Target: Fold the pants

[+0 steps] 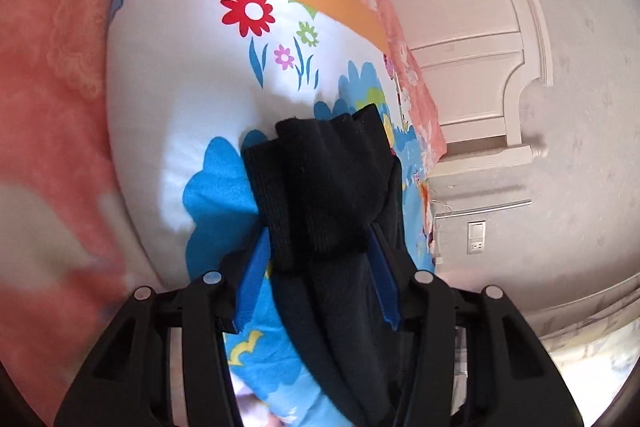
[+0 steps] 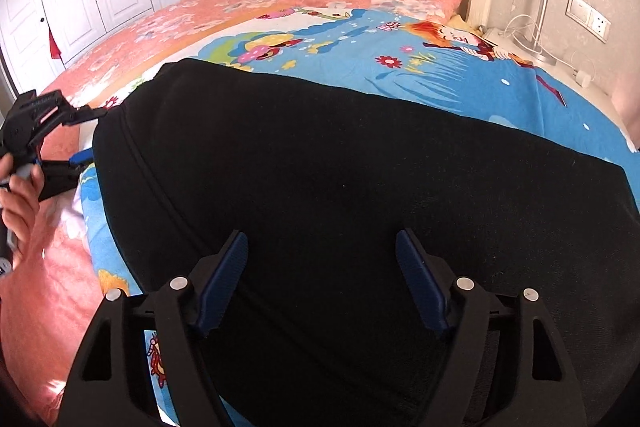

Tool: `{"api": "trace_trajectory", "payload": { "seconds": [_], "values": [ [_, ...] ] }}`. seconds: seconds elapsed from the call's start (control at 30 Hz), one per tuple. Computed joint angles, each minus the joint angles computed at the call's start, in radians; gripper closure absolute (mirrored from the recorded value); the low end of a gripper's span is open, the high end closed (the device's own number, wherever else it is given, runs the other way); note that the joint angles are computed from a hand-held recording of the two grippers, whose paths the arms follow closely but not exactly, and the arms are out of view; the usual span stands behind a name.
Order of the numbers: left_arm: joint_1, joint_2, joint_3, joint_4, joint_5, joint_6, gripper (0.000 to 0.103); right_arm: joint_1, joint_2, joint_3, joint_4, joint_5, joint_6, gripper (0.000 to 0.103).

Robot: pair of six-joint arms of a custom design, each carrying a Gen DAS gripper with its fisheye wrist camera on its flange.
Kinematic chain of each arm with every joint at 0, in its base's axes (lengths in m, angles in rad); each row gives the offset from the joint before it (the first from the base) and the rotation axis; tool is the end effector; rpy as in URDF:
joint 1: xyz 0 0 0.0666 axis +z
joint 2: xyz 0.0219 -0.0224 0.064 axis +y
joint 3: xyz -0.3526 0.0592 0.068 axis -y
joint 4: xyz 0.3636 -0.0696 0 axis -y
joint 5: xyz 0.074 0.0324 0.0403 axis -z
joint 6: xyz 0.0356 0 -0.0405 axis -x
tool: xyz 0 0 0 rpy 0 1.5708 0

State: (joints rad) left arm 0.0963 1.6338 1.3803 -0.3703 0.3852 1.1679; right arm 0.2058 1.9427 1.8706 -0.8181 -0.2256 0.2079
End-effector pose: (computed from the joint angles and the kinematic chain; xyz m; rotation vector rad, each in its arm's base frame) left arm 0.5494 0.0392 0.3244 -1.1843 2.0098 -0.9964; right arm 0.6291 0.1391 0.3236 -0.5988 2.3754 0.2764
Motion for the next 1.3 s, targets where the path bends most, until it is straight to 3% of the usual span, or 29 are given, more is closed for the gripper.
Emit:
{"api": "trace_trajectory", "payload": {
  "seconds": [0.1,0.2,0.33,0.53,0.6,0.77,0.83,0.93,1.03,1.07,1.1,1.17,1.3],
  "values": [
    [0.001,0.013,0.024,-0.018,-0.015,-0.028,0.062,-0.002,0.000,-0.001,0.004,-0.009,0.001,0.028],
    [-0.003,-0.020,-0.039,0.079,-0.025,-0.018,0.063,-0.005,0.001,-0.001,0.010,-0.018,-0.001,0.028],
    [0.000,-0.018,-0.076,0.131,-0.002,0.001,0.062,-0.005,-0.002,-0.011,0.019,-0.017,0.000,0.027],
    [0.005,-0.001,-0.044,0.103,-0.014,-0.022,0.065,-0.005,0.000,-0.007,0.019,-0.021,-0.002,0.027],
    [0.005,0.003,-0.032,0.100,-0.028,-0.024,0.082,-0.005,0.000,-0.007,0.018,-0.022,-0.003,0.027],
    [-0.002,-0.022,-0.048,0.119,-0.052,-0.050,0.091,-0.001,0.000,0.017,-0.024,-0.009,-0.020,0.028],
    [-0.009,-0.025,-0.031,0.086,-0.072,-0.078,0.091,-0.009,-0.026,0.006,0.001,-0.012,-0.071,0.028],
    [-0.022,-0.033,-0.005,0.042,-0.107,-0.122,0.091,-0.018,-0.042,0.015,0.037,0.064,-0.100,0.028],
    [-0.045,-0.031,0.060,-0.054,-0.177,-0.198,0.092,-0.018,0.060,0.170,-0.126,0.197,-0.059,0.023],
    [-0.063,-0.032,0.098,-0.104,-0.222,-0.243,0.092,-0.024,0.106,0.220,-0.186,0.179,-0.018,0.023],
    [-0.083,-0.031,0.136,-0.151,-0.269,-0.292,0.092,-0.032,0.110,0.229,-0.196,0.156,-0.024,0.023],
    [-0.133,-0.019,0.232,-0.256,-0.378,-0.402,0.092,-0.060,0.097,0.226,-0.186,0.088,-0.093,0.021],
    [-0.280,0.040,0.444,-0.431,-0.646,-0.679,0.092,-0.137,0.139,0.369,-0.290,-0.150,-0.182,0.012]
  ]
}}
